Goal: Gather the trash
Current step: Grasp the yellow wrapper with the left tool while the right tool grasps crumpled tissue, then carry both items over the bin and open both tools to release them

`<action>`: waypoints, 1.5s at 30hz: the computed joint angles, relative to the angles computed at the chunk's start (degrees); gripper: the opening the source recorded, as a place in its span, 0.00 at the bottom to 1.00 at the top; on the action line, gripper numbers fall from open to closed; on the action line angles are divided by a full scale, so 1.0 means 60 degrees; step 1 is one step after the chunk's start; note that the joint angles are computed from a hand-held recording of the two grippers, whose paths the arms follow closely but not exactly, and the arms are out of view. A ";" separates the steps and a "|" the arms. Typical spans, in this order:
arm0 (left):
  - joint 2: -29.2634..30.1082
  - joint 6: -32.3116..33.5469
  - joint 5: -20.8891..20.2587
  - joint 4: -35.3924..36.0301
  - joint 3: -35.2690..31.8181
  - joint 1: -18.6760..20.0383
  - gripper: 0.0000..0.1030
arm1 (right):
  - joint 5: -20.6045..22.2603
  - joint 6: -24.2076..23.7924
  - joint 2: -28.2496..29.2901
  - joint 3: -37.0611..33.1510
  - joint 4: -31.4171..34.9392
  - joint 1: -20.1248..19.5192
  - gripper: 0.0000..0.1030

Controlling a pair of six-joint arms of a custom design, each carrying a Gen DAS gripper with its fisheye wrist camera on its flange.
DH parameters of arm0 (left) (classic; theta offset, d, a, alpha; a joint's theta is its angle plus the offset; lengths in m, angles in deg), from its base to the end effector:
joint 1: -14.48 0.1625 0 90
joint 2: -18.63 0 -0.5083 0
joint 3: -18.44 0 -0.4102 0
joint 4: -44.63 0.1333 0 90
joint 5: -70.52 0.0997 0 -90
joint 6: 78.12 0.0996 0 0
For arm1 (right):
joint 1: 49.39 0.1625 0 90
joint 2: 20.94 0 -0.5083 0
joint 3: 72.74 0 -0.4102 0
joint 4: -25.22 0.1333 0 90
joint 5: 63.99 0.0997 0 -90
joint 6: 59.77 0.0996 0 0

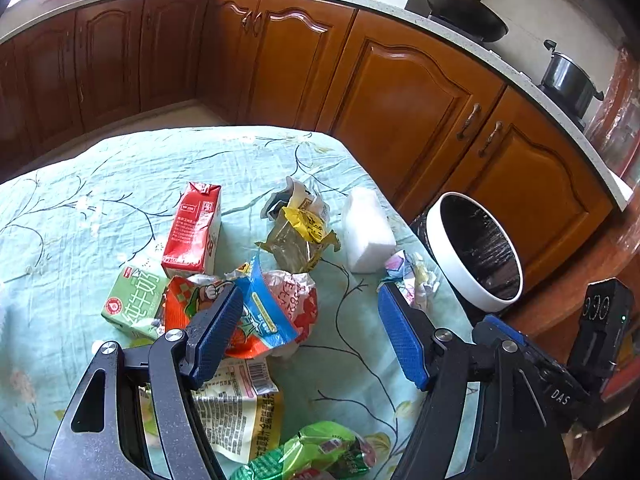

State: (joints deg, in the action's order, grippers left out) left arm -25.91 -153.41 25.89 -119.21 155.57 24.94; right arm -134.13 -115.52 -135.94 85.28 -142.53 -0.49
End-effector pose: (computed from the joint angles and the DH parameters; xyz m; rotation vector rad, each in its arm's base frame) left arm -0.3717 -0.2763 0.0109 0.2656 2.4969 -0.9318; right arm -0.0189 -0.2760 0.3231 0.5021 -2.7201 0.9348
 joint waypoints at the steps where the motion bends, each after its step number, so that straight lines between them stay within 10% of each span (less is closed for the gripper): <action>1: 0.0020 0.0151 -0.0016 0.0019 -0.0076 0.0103 0.69 | -0.0146 0.0099 0.0233 -0.0020 -0.0234 0.0220 0.86; 13: 0.0555 0.1740 -0.0311 -0.0087 -0.0958 0.1459 0.68 | -0.1650 0.1223 0.2827 -0.0433 -0.2206 0.1889 0.79; 16: 0.0640 0.2022 -0.0468 -0.0137 -0.1048 0.1646 0.44 | -0.1766 0.1285 0.3038 -0.0435 -0.2355 0.1967 0.48; 20: 0.0687 0.2447 -0.0629 -0.0464 -0.1015 0.1690 0.16 | -0.1659 0.1183 0.2856 -0.0325 -0.2296 0.1875 0.31; 45: 0.0844 0.3306 -0.1134 -0.2958 -0.0762 0.0060 0.10 | 0.1708 -0.1245 -0.2372 -0.0866 0.3598 -0.2078 0.22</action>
